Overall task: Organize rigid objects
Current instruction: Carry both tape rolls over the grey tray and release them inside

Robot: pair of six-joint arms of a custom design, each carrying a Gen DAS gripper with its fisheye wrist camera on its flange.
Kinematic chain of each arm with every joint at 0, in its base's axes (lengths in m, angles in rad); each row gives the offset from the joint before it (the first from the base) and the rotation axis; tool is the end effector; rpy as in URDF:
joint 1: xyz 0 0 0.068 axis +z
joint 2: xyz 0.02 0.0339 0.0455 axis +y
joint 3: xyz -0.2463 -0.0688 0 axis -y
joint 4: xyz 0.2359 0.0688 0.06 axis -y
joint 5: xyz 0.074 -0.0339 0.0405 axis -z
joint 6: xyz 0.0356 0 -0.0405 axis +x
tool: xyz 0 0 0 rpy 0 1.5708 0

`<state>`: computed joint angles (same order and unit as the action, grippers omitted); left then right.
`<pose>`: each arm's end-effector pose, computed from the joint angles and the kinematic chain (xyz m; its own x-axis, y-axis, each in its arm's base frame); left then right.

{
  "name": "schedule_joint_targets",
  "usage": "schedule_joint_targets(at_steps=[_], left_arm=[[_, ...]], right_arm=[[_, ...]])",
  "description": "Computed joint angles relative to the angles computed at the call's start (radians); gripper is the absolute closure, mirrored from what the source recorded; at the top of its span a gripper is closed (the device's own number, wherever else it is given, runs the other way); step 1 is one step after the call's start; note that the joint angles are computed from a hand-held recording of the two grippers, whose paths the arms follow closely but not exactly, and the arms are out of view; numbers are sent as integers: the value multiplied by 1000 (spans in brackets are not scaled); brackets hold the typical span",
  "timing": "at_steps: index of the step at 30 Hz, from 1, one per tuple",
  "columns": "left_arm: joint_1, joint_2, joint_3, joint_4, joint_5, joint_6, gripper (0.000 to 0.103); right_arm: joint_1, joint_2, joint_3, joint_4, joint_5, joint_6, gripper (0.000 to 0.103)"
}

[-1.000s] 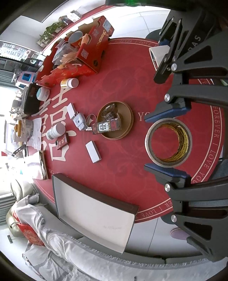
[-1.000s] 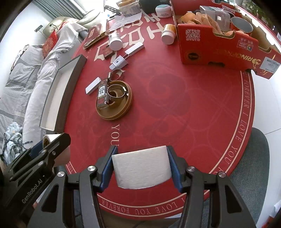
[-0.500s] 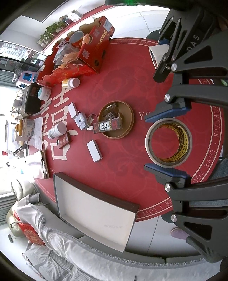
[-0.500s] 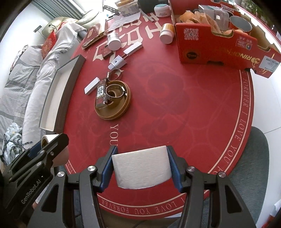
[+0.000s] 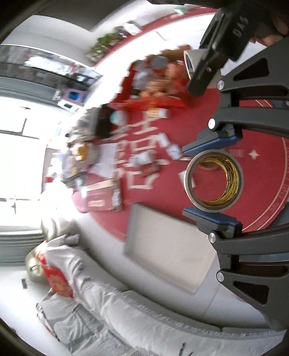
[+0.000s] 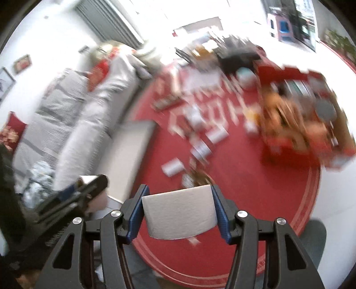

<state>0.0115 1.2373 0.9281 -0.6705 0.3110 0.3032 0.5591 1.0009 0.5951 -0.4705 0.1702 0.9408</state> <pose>0.2426 -0.0081 0.2420 -0.7448 0.2757 -0.6077 0.4002 0.9133 -0.0761 0.1705 0.0996 0.1991 -0.7319 0.4814 -0.4822 0.2725 0.8554 0.4405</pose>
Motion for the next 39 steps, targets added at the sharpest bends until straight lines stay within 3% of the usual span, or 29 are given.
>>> schedule_joint_targets(at_steps=[3, 6, 14, 17, 22, 27, 33, 39], left_arm=[[26, 45, 157, -58, 15, -24, 51], [59, 107, 297, -102, 40, -51, 51], [189, 348, 627, -155, 53, -113, 51], [230, 437, 694, -129, 39, -142, 51], [250, 553, 648, 4, -38, -173, 51], [225, 732, 594, 118, -159, -190, 51], [209, 913, 608, 153, -225, -196, 51], [206, 995, 654, 136, -248, -201, 52]], right_arm=[[-25, 32, 174, -62, 17, -89, 46], [-75, 103, 334, -88, -42, -157, 46], [-108, 385, 767, -199, -98, -303, 46], [-99, 540, 944, -244, -93, -369, 46], [-77, 804, 1152, -259, -78, -424, 46], [-68, 1054, 1228, -224, -112, -417, 46], [-79, 1255, 1269, -222, -193, -392, 46], [-84, 1379, 1376, -275, -196, -413, 46]])
